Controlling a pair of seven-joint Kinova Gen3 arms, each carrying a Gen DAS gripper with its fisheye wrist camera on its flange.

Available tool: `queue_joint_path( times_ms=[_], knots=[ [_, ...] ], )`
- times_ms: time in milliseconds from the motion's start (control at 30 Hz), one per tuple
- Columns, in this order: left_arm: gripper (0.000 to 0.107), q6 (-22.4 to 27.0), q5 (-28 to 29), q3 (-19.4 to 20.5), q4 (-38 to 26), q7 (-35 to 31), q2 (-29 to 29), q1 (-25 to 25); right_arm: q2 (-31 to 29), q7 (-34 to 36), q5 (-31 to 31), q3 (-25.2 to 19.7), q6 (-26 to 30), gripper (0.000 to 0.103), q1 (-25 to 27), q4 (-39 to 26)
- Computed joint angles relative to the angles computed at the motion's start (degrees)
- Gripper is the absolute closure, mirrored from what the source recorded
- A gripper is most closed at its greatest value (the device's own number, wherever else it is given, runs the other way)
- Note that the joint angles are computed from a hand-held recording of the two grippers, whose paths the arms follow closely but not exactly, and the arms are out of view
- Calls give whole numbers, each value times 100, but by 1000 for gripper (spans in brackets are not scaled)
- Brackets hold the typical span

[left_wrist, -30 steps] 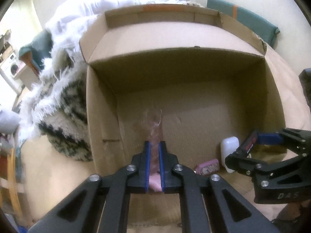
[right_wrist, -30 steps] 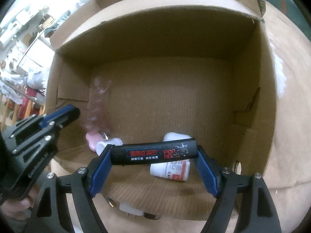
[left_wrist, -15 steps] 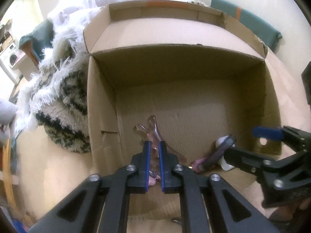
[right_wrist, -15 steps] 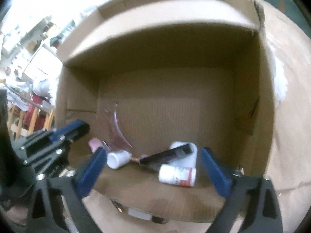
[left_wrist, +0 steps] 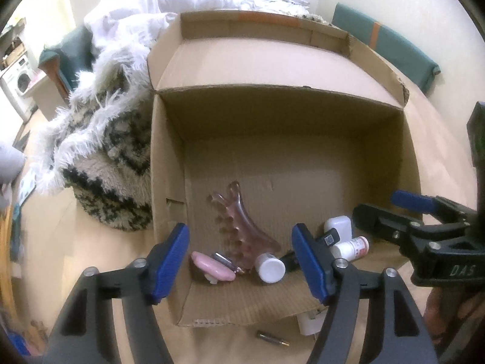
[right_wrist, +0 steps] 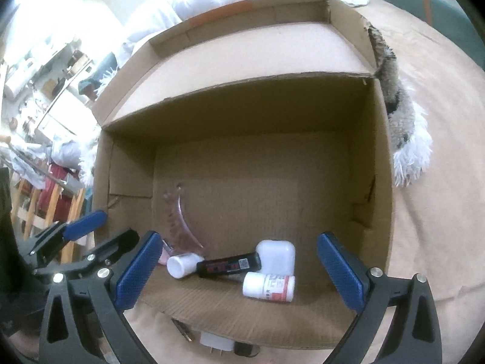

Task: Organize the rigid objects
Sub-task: 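Lower both items into the box and open both tools, then grasp the AA battery lying on the table with the left tool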

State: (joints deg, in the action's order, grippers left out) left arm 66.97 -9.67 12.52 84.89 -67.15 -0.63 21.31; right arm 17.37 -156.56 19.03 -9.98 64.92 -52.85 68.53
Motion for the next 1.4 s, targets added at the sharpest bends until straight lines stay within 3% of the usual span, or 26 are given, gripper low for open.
queue_joint_path(
  times_ms=[367,567,867,1100,1267,1400],
  knots=[
    [39,14,-104,71,89,-65,-201,12,-35,-79,192,19,101,0,-88,-31],
    [38,142,198,-3,193,-108,-341,-129,-236,-336,134,-34,-197,0,-13,233],
    [38,246,446,12,491,-90,-775,-352,-307,-626,382,-189,89,0,-289,171],
    [38,386,597,56,700,-156,-1046,-491,-519,-1199,459,-367,4,0,-515,507],
    [38,438,660,79,883,-215,-1196,-569,-644,-1741,555,-498,129,0,-685,710],
    [38,514,837,64,947,-609,-1111,-505,-499,-2112,375,-526,715,0,-765,617]
  ],
)
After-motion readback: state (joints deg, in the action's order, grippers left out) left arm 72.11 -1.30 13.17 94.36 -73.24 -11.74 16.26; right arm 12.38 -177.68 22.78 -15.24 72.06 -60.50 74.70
